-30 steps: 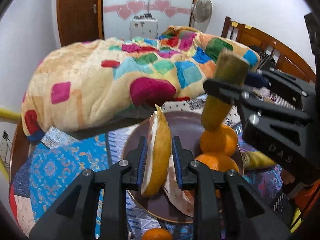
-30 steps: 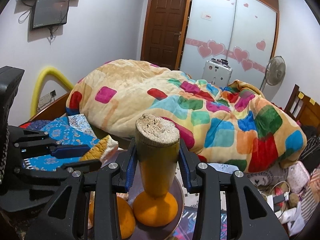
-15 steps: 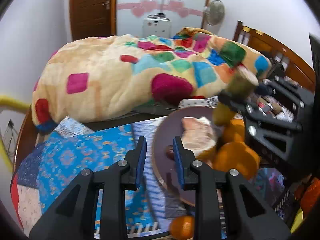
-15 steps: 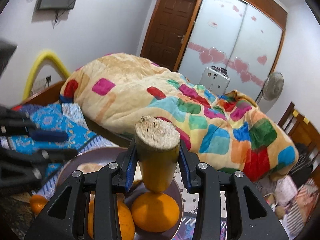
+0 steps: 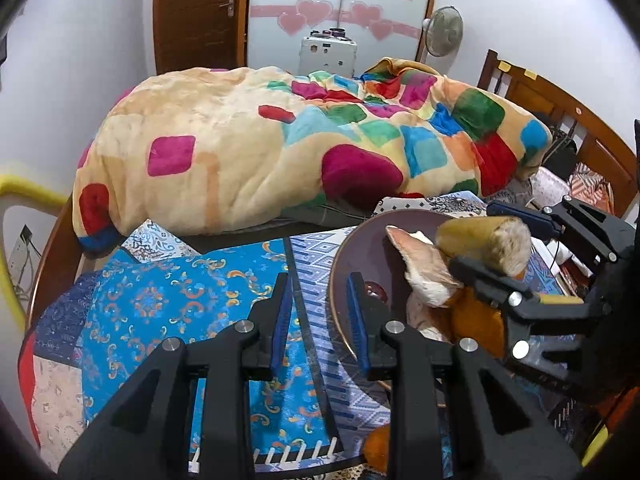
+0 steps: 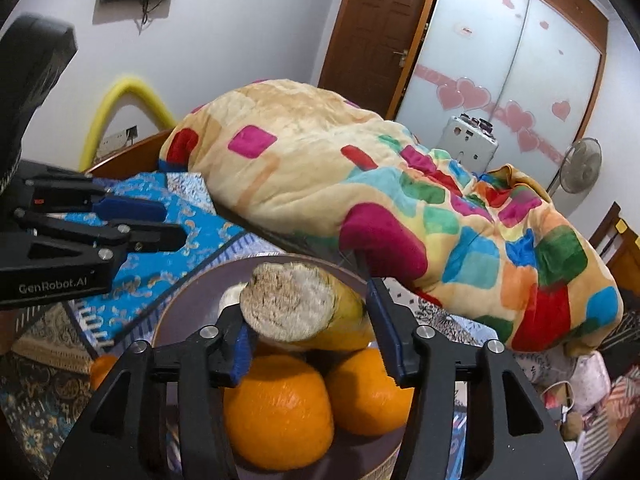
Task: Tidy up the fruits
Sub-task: 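Release the pomelo segment on the plate with the left gripper while the right sets the gourd down, then grasp the pale yellow gourd with the left gripper while the right moves away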
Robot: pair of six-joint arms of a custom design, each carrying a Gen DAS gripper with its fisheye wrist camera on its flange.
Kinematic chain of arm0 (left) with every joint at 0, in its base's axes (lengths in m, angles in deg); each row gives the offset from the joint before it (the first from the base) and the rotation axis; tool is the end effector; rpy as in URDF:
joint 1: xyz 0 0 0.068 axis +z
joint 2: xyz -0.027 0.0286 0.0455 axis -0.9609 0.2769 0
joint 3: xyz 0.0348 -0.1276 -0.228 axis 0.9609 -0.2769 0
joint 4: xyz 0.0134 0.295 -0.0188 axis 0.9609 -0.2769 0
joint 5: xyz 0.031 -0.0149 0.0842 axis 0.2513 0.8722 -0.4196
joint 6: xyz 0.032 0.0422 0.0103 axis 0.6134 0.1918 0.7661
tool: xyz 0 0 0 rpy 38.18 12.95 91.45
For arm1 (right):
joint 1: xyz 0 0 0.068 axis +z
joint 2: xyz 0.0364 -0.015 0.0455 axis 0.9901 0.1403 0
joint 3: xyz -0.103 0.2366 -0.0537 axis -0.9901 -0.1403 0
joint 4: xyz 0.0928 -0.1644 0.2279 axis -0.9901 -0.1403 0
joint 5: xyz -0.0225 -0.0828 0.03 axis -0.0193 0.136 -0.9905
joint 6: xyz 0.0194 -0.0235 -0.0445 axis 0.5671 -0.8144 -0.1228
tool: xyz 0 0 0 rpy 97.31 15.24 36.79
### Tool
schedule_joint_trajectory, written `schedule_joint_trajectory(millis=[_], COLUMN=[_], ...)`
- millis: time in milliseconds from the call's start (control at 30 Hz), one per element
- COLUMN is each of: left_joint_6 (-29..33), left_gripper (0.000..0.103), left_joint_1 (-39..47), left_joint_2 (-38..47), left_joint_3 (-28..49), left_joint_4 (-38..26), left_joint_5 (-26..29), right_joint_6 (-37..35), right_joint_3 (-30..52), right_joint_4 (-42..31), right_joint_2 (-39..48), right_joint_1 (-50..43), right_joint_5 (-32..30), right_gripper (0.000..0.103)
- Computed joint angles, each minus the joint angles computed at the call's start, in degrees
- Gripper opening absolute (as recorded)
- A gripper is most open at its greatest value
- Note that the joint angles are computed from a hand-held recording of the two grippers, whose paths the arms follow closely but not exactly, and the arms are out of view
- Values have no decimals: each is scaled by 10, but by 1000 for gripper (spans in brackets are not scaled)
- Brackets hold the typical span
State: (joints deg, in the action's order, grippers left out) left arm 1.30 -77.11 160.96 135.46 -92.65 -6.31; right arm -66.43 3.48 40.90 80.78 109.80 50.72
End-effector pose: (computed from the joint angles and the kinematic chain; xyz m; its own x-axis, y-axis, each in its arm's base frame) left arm 0.3660 -0.0360 0.1407 -0.6246 0.3665 -0.6896 0.5866 0.8031 -0.1045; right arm 0.2404 0.1107 0.1547 -0.6290 -0.2487 -0.7366 -0.1169 0.9669 -0.2266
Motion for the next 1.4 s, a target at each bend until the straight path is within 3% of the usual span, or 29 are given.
schedule_joint_trajectory(millis=[133,333,600,700,967,1233,1400], left_joint_6=[1,5,1,9,21,32,46], left_gripper=[37,38,38,39,58,71,71], left_joint_1=[-6,-14,-16,-17,-4,11,17], left_joint_2=[-17,-31,-55,-84,-160,-185,-165], left_joint_3=[-17,-33,-45,-66,-120,-156,-165], left_joint_4=[11,25,11,6,-1,-7,-5], left_joint_5=[0,-10,-11,-13,4,2,-8], right_joint_6=[7,24,47,58,75,44,20], right_joint_3=[-12,-26,-50,-62,-104,-156,-190], right_joint_4=[2,-15,-42,-72,-207,-343,-344], right_joint_2=[-3,-40,-96,-144,-327,-483,-470], right_joint_1=[12,-29,-15,-1,0,-130,-187], right_joint_5=[8,-82,-81,-64,-9,-69,-116], right_gripper=[56,60,60,60,60,62,62])
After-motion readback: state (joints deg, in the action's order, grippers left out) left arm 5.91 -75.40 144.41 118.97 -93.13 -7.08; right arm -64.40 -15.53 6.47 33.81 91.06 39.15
